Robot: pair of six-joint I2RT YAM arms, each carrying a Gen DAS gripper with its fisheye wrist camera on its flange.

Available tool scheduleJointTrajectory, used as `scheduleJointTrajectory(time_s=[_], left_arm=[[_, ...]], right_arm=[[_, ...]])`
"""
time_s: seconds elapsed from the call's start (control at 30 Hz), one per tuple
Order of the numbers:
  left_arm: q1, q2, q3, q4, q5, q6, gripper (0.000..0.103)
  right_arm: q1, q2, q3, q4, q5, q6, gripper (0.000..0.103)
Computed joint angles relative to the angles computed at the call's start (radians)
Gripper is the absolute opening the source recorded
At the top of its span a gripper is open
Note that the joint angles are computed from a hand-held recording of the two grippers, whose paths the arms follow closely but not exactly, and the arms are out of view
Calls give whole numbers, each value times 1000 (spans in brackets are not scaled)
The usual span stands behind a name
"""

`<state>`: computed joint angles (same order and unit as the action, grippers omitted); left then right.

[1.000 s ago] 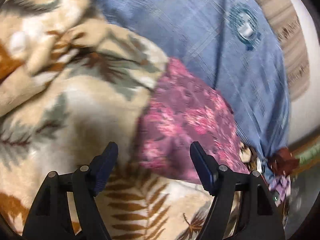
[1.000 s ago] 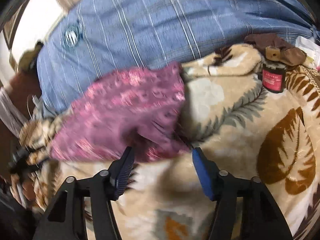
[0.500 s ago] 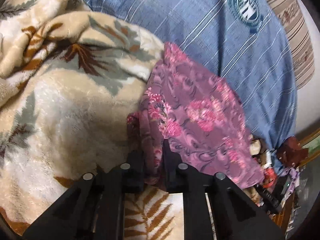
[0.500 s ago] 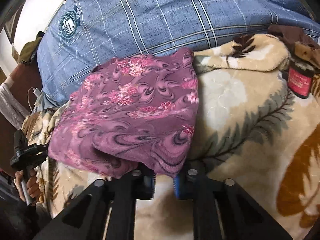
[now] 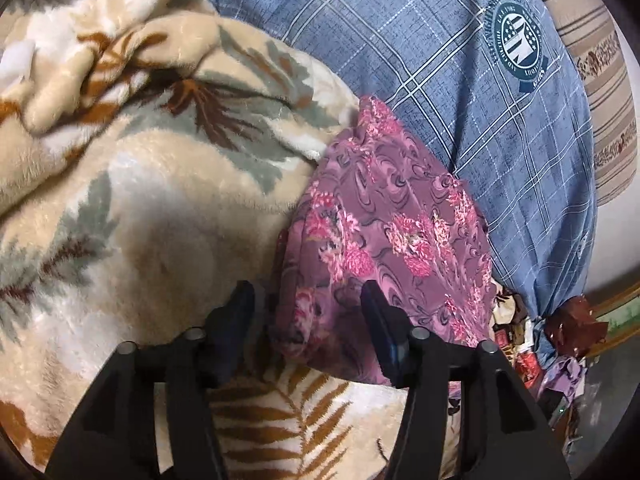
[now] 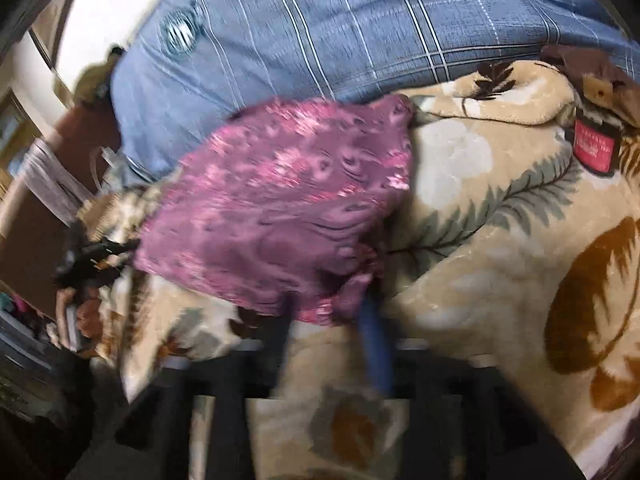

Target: Fold small clothes

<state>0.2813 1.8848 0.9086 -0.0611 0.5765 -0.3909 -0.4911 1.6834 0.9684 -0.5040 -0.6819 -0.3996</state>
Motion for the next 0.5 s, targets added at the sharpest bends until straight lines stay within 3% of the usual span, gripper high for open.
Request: scheduleJointTrajectory(time_s=[0.07, 0.13, 0.2, 0.23, 0.27, 0.3, 0.4, 0.5], left_arm=[[-13, 19, 18, -20, 9, 9, 54], [-27, 10, -2, 21, -9, -12, 60], [-41, 8, -19, 67, -12, -41, 61], [-54, 9, -23, 82, -31, -44, 57], [-69, 7, -23, 85, -66, -34, 43], [-79, 9, -20, 82, -84, -21, 16], [-45, 23, -24, 94, -15, -36, 13], [20, -53, -54, 15, 88, -21, 11]], right_arm=[[24, -12, -21, 77, 30, 45, 58], [44, 23, -8, 103, 17, 86, 58], [86, 55, -3, 140, 77, 116, 57], [108, 67, -6, 161, 114, 117, 39], [117, 73, -3, 159, 126, 115, 23], [116, 73, -2, 149, 116, 111, 11], [112, 7, -33, 132, 136, 108, 8], [62, -97, -58, 34, 105, 85, 6]])
